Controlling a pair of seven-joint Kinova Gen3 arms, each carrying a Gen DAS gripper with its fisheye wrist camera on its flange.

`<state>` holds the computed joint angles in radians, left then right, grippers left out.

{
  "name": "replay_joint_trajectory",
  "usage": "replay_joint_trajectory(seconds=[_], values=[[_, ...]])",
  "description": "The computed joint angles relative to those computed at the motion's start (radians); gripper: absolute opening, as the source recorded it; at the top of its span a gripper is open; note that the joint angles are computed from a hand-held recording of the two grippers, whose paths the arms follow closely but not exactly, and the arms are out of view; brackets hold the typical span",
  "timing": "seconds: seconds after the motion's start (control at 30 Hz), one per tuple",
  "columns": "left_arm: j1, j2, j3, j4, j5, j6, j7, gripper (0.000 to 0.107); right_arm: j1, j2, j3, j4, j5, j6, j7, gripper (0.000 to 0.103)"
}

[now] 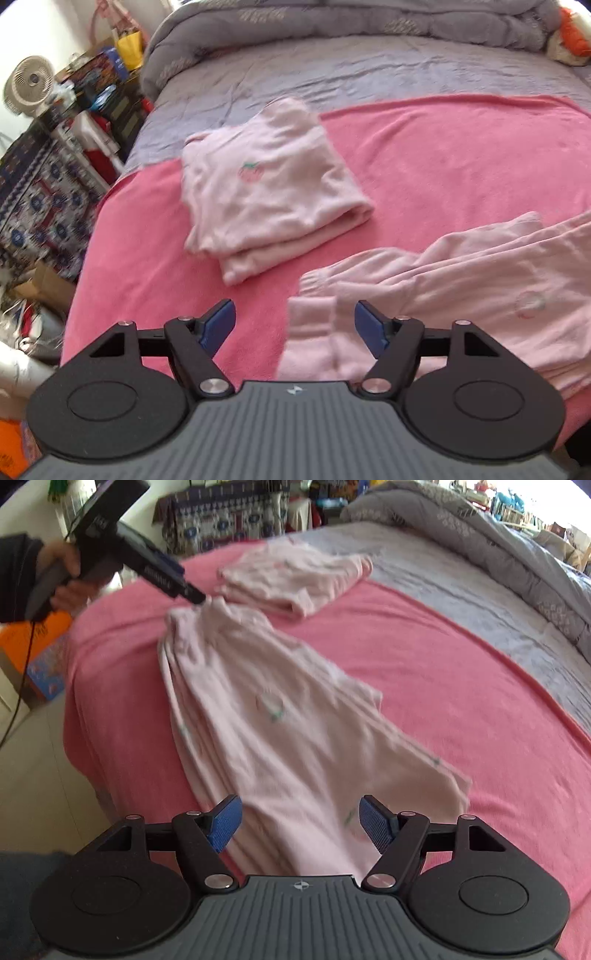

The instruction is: Fold clothes

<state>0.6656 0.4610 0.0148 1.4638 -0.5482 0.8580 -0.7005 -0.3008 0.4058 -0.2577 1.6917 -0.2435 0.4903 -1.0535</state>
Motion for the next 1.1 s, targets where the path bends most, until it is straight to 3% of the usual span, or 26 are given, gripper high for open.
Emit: replay_joint_trajectory(seconds=[0.1,0.17,0.27,0.37,0.47,0.53,0.6,0.67,0.77,0.87,0.93,1.03,1.1], values=[[-0.105,0.011,0.129,0.002,0.091,-0.11,-0.121,0.074,0.058,0.119,-0.111,-0.1,-0.005,0.004,0.092,0.07],[-0.131,0.056,0.174,-0.034,0.15,-0.119,-0.203,0.076,0.093,0.207,-0.195,-0.183,0.065,0.045,0.107,0.068],[-0.088,0.121,0.101,-0.04,0.185,-0.098,-0.262,0.068,0.166,0.28,-0.286,-0.22,0.174,0.123,0.182,0.069],[-0.109,0.069,0.07,0.052,0.259,-0.186,-0.298,0.063,0.278,0.282,-0.333,-0.197,0.16,0.186,0.285,0.072],[-0.126,0.036,0.065,0.081,0.281,-0.178,-0.359,0.06,0.303,0.22,-0.263,-0.146,0.134,0.227,0.406,0.075],[-0.168,0.012,0.098,0.089,0.305,-0.154,-0.409,0.058,0.255,0.169,-0.177,-0.121,0.152,0.252,0.457,0.077],[-0.171,0.001,0.104,0.067,0.288,-0.093,-0.395,0.058,0.18,0.128,-0.084,-0.117,0.187,0.286,0.444,0.079],[-0.112,-0.001,0.039,0.029,0.263,-0.017,-0.33,0.065,0.104,0.107,0.009,-0.138,0.175,0.332,0.377,0.08],[-0.1,-0.028,0.024,0.011,0.276,-0.008,-0.292,0.068,0.051,0.072,0.099,-0.141,0.068,0.302,0.313,0.08],[-0.178,-0.026,0.149,0.005,0.341,-0.114,-0.388,0.069,-0.039,0.058,0.228,-0.149,-0.051,0.241,0.191,0.08],[-0.195,0.028,0.242,-0.036,0.336,-0.162,-0.47,0.069,-0.101,0.073,0.32,-0.169,-0.078,0.218,0.11,0.079],[-0.212,0.126,0.381,-0.098,0.272,-0.215,-0.592,0.069,-0.227,0.063,0.459,-0.102,0.002,0.104,0.0,0.079],[-0.229,0.157,0.425,-0.1,0.267,-0.265,-0.657,0.069,-0.319,0.016,0.528,-0.011,0.083,0.03,-0.019,0.079]])
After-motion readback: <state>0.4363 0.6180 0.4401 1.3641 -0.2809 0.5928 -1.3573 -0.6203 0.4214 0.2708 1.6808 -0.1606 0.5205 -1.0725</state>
